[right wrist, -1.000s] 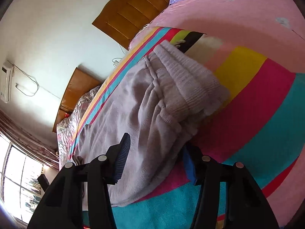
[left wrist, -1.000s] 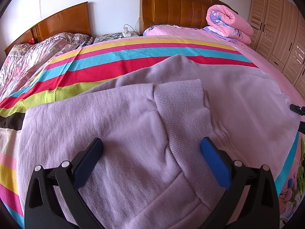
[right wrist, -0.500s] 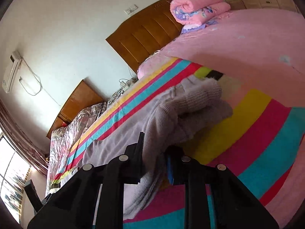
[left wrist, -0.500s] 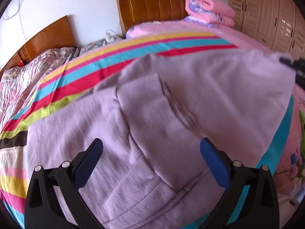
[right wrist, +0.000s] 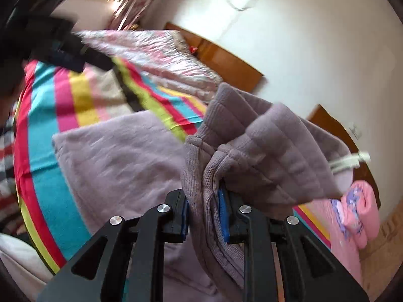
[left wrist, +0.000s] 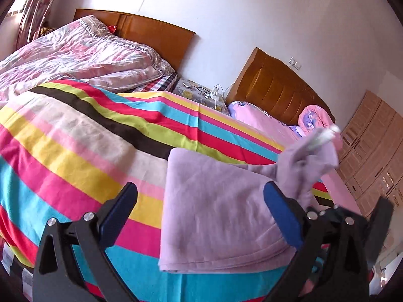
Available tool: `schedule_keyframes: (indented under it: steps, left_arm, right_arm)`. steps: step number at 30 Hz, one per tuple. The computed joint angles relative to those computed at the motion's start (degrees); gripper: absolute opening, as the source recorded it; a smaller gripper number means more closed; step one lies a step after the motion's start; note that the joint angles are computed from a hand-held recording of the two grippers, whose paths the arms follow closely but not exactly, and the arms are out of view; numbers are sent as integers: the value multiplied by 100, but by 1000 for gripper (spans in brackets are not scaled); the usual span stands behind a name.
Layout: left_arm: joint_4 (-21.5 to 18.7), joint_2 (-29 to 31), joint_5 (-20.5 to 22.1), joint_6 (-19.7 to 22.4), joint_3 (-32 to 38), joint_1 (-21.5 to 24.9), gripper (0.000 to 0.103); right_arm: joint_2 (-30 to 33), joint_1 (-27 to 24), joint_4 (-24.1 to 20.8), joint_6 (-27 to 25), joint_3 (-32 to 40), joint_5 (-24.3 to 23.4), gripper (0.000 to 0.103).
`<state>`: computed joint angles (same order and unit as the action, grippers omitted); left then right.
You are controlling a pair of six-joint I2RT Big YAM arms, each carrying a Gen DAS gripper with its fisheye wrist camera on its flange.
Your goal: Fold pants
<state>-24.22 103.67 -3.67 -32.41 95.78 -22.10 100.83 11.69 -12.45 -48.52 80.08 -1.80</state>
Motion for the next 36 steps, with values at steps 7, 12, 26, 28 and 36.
schedule_keyframes:
  steps: [7,12,26,28,36]
  left_arm:
    - [711,-49,1844,-558,-554,195,100]
    - [396,589,3103,-949,295,92,101]
    - [-1542,2524,3360,-1269,3045,-29,44]
    - [-1332,2525,3442,-1324,2962,-3,43]
    - [-1287,2587,3307,-1264,3038,-37,44]
  right_arm:
    - [27,90,1490,-497,-731,291,20]
    - [-121,17,2147,-304,-1019,110,19]
    - [-732,-1230,999,1453,-846,-1964,68]
    - [-825,-1618,965,1938,-890,-1968,82]
    - [-586,-2164,264,2525,-1008,-1504,82]
